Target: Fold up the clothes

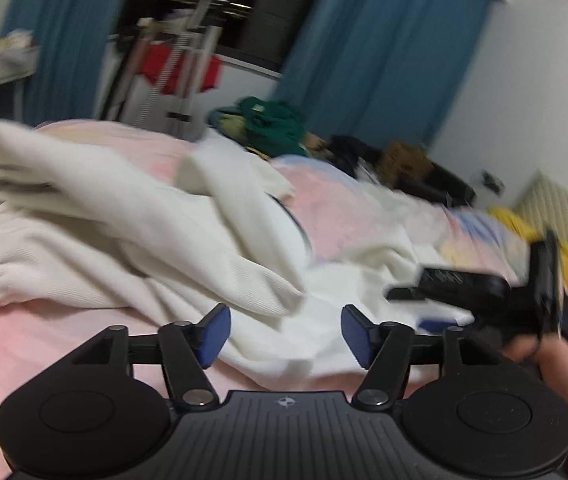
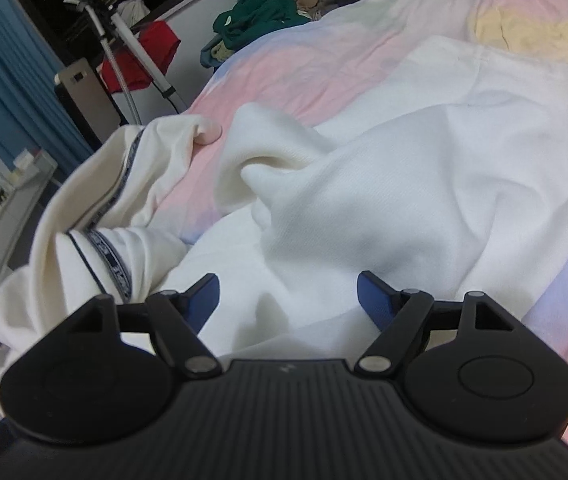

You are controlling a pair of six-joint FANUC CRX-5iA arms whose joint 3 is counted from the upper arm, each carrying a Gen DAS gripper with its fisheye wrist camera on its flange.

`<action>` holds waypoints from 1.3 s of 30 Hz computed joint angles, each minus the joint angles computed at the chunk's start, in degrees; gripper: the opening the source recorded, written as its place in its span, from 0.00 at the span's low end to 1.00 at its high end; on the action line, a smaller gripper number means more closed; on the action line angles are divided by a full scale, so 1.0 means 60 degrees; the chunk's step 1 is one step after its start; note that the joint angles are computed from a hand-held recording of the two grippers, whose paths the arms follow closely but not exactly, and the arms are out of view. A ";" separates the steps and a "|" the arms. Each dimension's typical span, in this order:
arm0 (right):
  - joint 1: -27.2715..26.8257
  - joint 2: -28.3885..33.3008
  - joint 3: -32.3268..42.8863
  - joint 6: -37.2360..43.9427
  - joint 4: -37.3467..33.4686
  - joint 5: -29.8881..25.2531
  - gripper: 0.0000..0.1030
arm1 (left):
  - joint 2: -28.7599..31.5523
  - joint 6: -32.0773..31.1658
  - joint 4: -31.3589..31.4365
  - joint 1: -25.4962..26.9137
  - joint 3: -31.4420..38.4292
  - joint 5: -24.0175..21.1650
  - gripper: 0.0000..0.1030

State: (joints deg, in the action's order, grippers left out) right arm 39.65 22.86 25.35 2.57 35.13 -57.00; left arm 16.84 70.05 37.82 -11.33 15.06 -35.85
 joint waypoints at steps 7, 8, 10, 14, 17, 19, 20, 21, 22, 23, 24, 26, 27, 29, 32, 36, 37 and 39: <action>-0.0007 -0.0467 -0.0728 -0.1140 0.0257 0.0446 0.75 | 0.0478 0.4431 -0.1552 0.0597 0.1008 -0.0798 0.75; -0.0010 -0.0545 -0.0864 -0.1368 0.0334 0.0526 0.75 | 0.0524 0.5023 -0.1508 0.0724 0.0995 -0.0849 0.75; -0.0027 -0.0647 -0.1041 -0.1713 0.0421 0.0650 0.75 | 0.0616 0.6192 -0.1391 0.0982 0.0951 -0.0922 0.75; -0.0055 -0.0666 -0.1061 -0.1932 0.0391 0.0701 0.75 | 0.0741 0.7565 -0.0149 0.1479 0.0330 -0.0920 0.72; -0.0081 -0.0667 -0.1042 -0.1985 0.0329 0.0734 0.75 | 0.0598 0.7916 0.0922 0.1563 -0.0497 -0.0147 0.71; -0.0102 -0.0695 -0.1097 -0.2057 0.0313 0.0812 0.75 | 0.0598 0.7819 0.1394 0.1501 -0.0724 0.0381 0.72; -0.0110 -0.0698 -0.1110 -0.2071 0.0299 0.0838 0.75 | 0.0658 0.7974 0.1224 0.1478 -0.0612 0.0526 0.72; -0.0114 -0.0686 -0.1110 -0.2066 0.0301 0.0851 0.75 | 0.0738 0.8215 0.0920 0.1461 -0.0428 0.0626 0.70; -0.0119 -0.0666 -0.1089 -0.2009 0.0291 0.0842 0.75 | 0.0791 0.8521 0.0605 0.1447 -0.0287 0.0730 0.70; -0.0117 -0.0630 -0.1058 -0.1911 0.0302 0.0809 0.75 | 0.0841 0.8874 0.0300 0.1430 -0.0176 0.0899 0.68; -0.0115 -0.0595 -0.1027 -0.1814 0.0309 0.0776 0.75 | 0.0899 0.9269 -0.0103 0.1443 -0.0002 0.0930 0.62; -0.0126 -0.0493 -0.0900 -0.1590 0.0221 0.0668 0.75 | 0.1017 1.0126 -0.0984 0.1497 0.0425 0.0765 0.40; -0.0132 -0.0443 -0.0840 -0.1486 0.0181 0.0618 0.75 | 0.1073 1.0424 -0.1224 0.1555 0.0626 0.0523 0.26; -0.0149 -0.0428 -0.0842 -0.1447 0.0187 0.0680 0.77 | 0.1094 1.0452 -0.1312 0.1685 0.0878 0.0021 0.20; -0.0168 -0.0456 -0.0880 -0.1343 0.0190 0.0834 0.78 | 0.0943 1.0109 -0.1565 0.1826 0.1188 -0.0600 0.09; -0.0185 -0.0531 -0.0977 -0.1247 0.0223 0.1092 0.78 | 0.0401 0.9766 -0.2437 0.2014 0.1618 -0.1295 0.07; -0.0191 -0.0594 -0.1078 -0.1304 0.0308 0.1230 0.78 | 0.0247 0.9688 -0.2563 0.2098 0.1637 -0.1410 0.07; -0.0203 -0.0762 -0.1352 -0.1575 0.0593 0.1565 0.78 | -0.0160 0.9580 -0.2998 0.2178 0.1570 -0.1609 0.07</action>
